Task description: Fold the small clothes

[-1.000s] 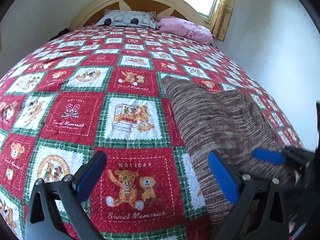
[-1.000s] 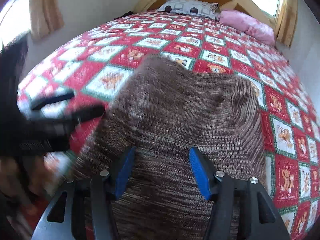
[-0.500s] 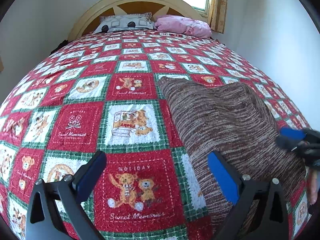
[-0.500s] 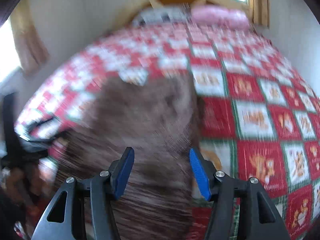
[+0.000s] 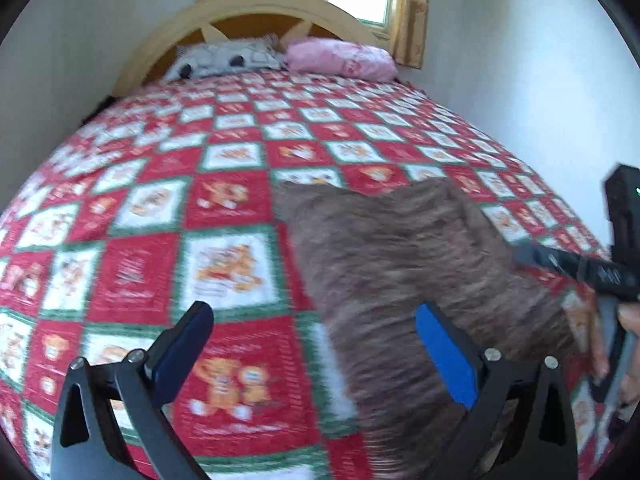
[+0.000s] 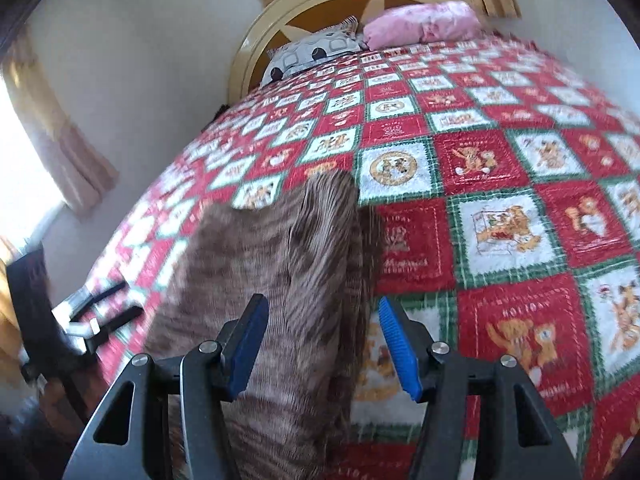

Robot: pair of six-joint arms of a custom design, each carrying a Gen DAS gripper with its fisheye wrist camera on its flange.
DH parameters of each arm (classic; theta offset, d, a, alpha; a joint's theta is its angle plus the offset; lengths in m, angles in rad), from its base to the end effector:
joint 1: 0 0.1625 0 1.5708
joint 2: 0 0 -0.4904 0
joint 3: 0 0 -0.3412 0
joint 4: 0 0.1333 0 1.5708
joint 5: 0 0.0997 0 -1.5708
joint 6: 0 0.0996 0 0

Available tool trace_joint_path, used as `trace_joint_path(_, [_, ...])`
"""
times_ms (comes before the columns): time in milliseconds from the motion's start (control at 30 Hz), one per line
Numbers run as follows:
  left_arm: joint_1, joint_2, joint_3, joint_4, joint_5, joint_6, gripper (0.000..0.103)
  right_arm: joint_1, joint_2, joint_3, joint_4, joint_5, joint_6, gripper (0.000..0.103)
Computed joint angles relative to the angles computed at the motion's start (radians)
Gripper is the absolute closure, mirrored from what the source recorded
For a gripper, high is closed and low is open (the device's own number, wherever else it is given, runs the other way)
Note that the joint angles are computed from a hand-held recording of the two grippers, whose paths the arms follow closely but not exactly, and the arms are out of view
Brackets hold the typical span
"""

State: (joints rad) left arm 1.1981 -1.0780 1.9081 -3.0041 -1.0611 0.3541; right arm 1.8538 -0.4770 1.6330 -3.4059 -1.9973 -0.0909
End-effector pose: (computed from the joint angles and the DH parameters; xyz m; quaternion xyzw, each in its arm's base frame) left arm -0.0468 -0.6191 0.3277 0.2585 0.8903 -0.2897 0.2380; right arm 0.2861 -0.6538 0.0674 0.1020 -0.9186 0.3432 0.1674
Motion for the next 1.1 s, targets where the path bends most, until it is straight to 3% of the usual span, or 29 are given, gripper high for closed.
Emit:
trace_joint_path(200, [0.012, 0.025, -0.014, 0.099, -0.016, -0.051, 0.000, -0.037, 0.010, -0.081, 0.113, 0.045, 0.042, 0.044])
trace_joint_path(333, [0.052, 0.022, -0.055, 0.204, -0.111, -0.115, 0.002, -0.052, 0.027, -0.119, 0.157, 0.046, 0.030, 0.044])
trace_joint_path(467, [0.064, 0.020, -0.071, 0.225, -0.152, -0.136, 0.006, -0.072, 0.031, -0.135, 0.171, 0.094, 0.045, 0.044])
trace_joint_path(667, [0.073, 0.012, -0.076, 0.272, -0.236, -0.143, 0.030, -0.075, 0.048, -0.184, 0.228, 0.126, 0.058, 0.046])
trace_joint_path(767, [0.072, 0.013, -0.070, 0.269, -0.251, -0.157, 0.037, -0.065, 0.057, -0.199, 0.249, 0.113, 0.039, 0.055])
trace_joint_path(867, [0.069, 0.013, -0.065, 0.252, -0.246, -0.144, 0.057, -0.070, 0.054, -0.205, 0.281, 0.151, 0.077, 0.077])
trace_joint_path(933, [0.072, 0.005, -0.070, 0.259, -0.262, -0.144, 0.071, -0.064, 0.055, -0.199, 0.257, 0.151, 0.087, 0.082])
trace_joint_path(1000, [0.073, -0.009, -0.075, 0.274, -0.275, -0.151, 0.074, -0.046, 0.061, -0.190, 0.215, 0.120, 0.061, 0.083])
trace_joint_path(1100, [0.059, -0.043, -0.054, 0.250, -0.267, -0.139, 0.075, -0.029, 0.051, -0.134, 0.100, 0.147, 0.051, 0.084])
